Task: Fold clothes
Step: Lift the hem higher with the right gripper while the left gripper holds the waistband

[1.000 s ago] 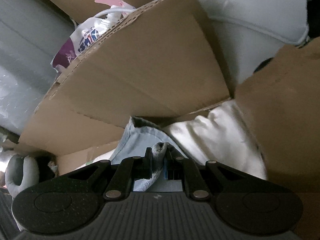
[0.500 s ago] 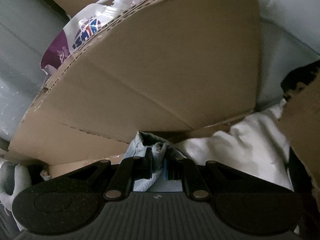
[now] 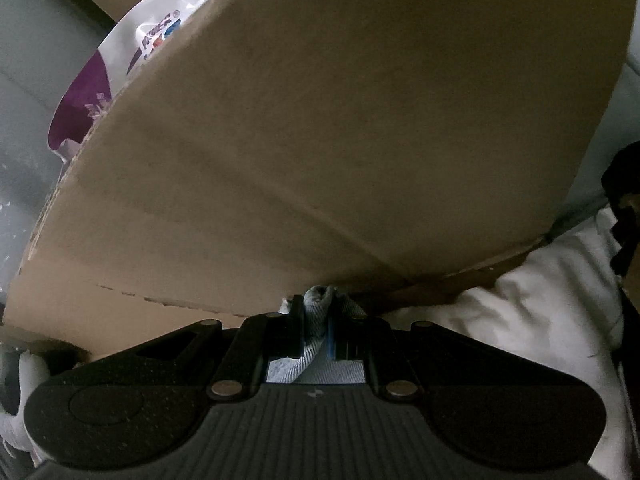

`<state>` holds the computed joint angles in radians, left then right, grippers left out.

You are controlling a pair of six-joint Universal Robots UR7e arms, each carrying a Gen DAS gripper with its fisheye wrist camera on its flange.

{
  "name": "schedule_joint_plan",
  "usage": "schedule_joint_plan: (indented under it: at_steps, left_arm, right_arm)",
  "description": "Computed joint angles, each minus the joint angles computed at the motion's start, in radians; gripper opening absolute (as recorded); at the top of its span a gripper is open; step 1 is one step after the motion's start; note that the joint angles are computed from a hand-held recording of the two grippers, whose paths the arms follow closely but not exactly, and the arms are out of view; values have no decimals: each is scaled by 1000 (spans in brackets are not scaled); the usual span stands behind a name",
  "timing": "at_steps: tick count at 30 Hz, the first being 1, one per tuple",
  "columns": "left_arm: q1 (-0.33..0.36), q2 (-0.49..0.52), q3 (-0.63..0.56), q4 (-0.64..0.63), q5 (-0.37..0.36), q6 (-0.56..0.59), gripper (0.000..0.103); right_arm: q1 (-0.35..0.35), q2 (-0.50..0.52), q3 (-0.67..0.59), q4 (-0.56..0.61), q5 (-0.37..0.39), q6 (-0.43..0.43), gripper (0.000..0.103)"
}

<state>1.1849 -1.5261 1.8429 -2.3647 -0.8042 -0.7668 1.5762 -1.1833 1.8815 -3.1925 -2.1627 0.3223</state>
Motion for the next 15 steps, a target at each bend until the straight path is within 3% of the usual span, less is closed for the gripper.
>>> schedule_joint_plan:
  at_steps: [4, 8, 15]
  left_arm:
    - [21, 14, -10, 21, -26, -33, 9]
    - [16, 3, 8, -9, -80, -32, 14]
    - [6, -4, 42, -37, -121, -42, 12]
  right_arm:
    - [-14, 16, 5, -51, 38, 4, 11]
    - [-26, 18, 57, -155, 104, -24, 22]
    - [-26, 8, 108, -204, 149, -65, 21]
